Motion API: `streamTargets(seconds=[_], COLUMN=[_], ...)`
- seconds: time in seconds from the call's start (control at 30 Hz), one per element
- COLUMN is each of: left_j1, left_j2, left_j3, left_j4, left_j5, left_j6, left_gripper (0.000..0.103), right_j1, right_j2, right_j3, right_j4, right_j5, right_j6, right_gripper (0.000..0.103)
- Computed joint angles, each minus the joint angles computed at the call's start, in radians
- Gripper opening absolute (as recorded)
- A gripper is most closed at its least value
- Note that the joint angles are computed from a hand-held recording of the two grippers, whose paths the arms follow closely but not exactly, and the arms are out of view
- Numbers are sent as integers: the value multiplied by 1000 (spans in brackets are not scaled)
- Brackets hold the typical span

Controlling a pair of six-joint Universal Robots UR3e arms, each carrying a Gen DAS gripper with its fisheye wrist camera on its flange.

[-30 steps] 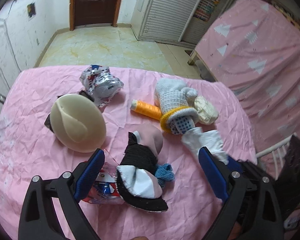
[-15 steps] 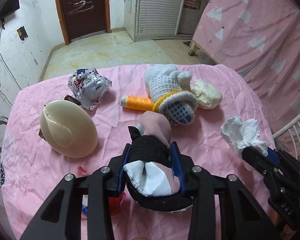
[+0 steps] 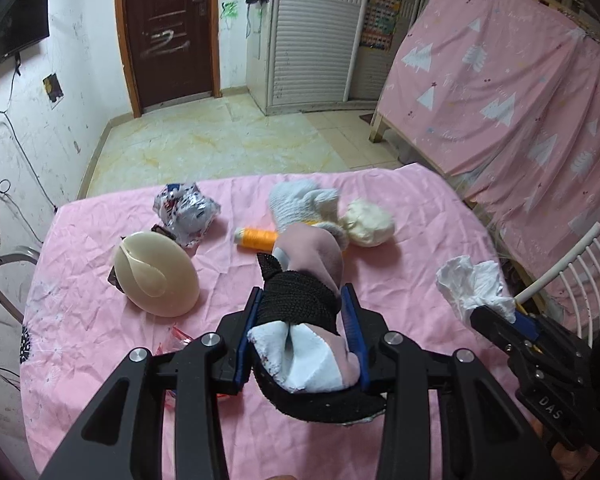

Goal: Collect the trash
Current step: 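Carry the white glove to the yellow bucket with the right gripper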

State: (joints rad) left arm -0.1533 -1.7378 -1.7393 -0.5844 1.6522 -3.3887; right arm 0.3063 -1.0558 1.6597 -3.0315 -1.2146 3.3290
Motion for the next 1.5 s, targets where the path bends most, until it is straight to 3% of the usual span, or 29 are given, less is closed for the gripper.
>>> streamTargets(seconds=[0.43,0.93,1.5], left_j1=[-184,-391,-488], left_j2=[-79,-342,-606], left_j3=[156,526,919], left_j4=[-41,-168,-342], left_j5=[61,75,54], left_j6=[-57,-87,-81], left_gripper=[30,30,30], right_j1=[-128,-391,-618], right_j2=[-193,-366,-453], right_j3=[308,643,824], right_j4=[-158,-292,-331], right_j5=[43,141,182], right_j6=[4,-31,-111], right_gripper=[31,31,32])
